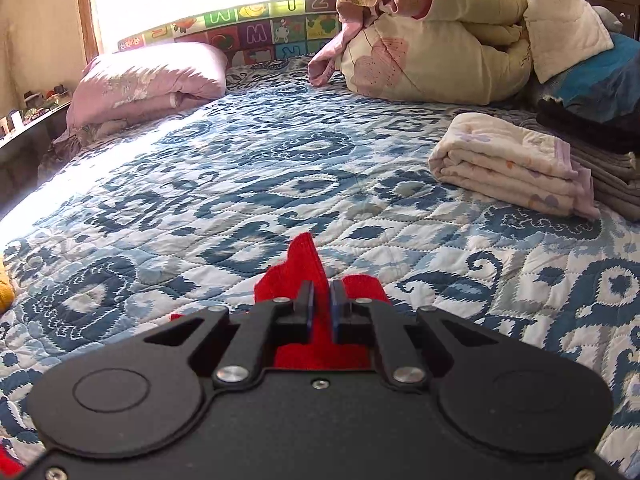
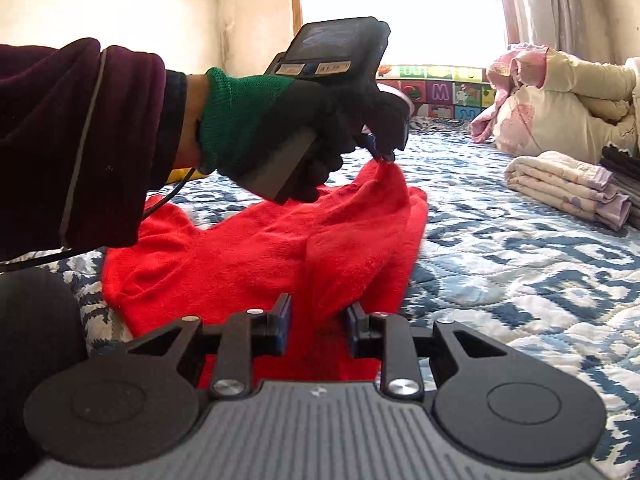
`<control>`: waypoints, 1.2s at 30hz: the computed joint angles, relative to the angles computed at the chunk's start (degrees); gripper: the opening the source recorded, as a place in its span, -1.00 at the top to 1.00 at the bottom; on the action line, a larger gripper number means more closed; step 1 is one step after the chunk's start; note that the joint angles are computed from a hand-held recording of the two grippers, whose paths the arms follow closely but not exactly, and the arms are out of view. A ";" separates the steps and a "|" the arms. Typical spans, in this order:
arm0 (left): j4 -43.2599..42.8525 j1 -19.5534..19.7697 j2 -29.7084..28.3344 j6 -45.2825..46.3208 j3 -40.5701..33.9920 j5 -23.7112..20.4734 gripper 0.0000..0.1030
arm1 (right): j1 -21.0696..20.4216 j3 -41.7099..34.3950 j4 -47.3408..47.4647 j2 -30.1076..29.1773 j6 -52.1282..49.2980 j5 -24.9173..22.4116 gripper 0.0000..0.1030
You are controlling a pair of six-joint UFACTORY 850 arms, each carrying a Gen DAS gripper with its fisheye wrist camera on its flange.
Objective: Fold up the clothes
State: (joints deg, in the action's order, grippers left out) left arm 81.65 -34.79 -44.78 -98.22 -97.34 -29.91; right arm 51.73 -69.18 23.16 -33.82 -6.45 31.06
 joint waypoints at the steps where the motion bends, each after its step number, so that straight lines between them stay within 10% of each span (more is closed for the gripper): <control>1: -0.65 -0.02 -0.33 0.84 -0.46 0.00 0.93 | -0.34 -0.49 -3.37 -0.25 2.98 -1.80 0.47; 18: -8.53 -0.07 -7.17 10.19 -8.49 -0.50 0.94 | -6.78 1.50 -35.34 -1.48 59.80 1.74 0.60; 24: -11.94 0.50 -8.33 16.04 -9.35 4.12 0.94 | -6.35 1.14 -34.14 -1.63 58.59 1.28 0.55; 30: 5.10 0.80 -0.21 -2.76 2.07 6.23 0.91 | -5.56 2.91 -30.88 0.23 54.75 1.92 0.13; 36: 10.71 1.98 6.74 -10.55 11.90 9.48 0.83 | -2.64 7.10 -12.50 4.64 36.65 0.52 0.12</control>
